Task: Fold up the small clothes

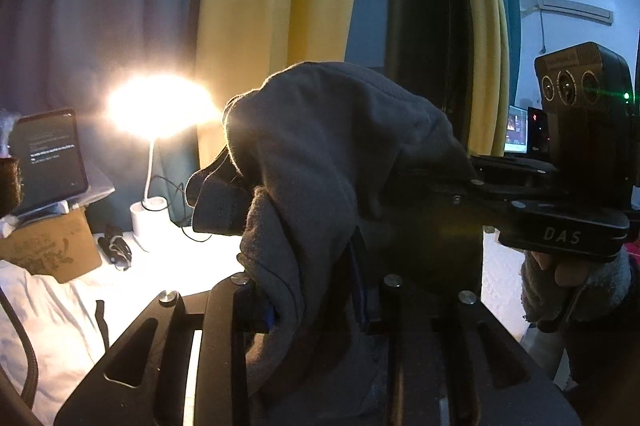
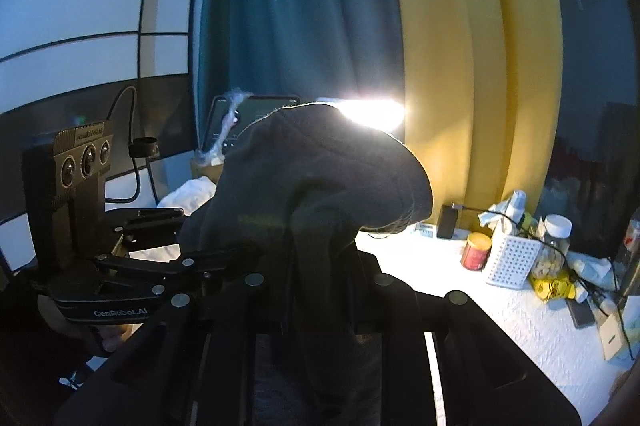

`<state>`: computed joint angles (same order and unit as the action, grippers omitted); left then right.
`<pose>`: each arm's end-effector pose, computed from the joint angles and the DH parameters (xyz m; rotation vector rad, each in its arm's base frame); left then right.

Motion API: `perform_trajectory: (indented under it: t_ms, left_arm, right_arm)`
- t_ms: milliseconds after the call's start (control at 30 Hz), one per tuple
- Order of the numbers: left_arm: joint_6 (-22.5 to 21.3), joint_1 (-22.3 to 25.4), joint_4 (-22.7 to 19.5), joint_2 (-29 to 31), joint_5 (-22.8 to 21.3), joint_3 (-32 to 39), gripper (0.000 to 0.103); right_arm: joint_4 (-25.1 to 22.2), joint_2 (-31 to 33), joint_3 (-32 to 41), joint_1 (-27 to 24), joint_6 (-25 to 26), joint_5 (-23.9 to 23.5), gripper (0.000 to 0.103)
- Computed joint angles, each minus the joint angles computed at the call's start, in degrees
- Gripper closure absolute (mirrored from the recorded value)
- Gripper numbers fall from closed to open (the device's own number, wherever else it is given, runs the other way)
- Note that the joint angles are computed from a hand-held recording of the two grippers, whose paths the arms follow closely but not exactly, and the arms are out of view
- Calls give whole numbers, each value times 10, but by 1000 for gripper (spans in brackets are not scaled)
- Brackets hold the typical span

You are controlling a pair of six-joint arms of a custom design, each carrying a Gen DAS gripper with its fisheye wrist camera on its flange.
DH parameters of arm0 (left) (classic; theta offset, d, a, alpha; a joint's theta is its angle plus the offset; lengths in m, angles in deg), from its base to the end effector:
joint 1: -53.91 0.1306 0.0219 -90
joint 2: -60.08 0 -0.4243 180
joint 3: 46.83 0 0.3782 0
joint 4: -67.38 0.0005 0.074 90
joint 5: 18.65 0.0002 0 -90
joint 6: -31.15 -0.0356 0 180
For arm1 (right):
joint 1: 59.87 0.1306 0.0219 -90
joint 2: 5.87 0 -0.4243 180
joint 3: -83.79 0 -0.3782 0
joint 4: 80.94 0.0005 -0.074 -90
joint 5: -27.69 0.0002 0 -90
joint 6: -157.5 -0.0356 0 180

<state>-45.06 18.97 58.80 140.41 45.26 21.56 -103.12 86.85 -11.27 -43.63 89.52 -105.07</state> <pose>0.3528 -0.2280 0.4333 0.0478 1.8929 -0.1403 0.4767 0.1635 0.4530 -1.0645 1.7117 0.7114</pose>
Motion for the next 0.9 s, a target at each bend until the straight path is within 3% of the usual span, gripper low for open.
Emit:
perform_trajectory:
  t_ms: [500, 900]
  left_arm:
    - [-28, 4, 13, -77, -53, -43, 77]
    - [-31, -13, -50, -156, -134, -79, 77]
  right_arm:
    - [25, -29, -3, 46, 6, -24, 82]
    - [14, -49, -15, 100, 31, -44, 82]
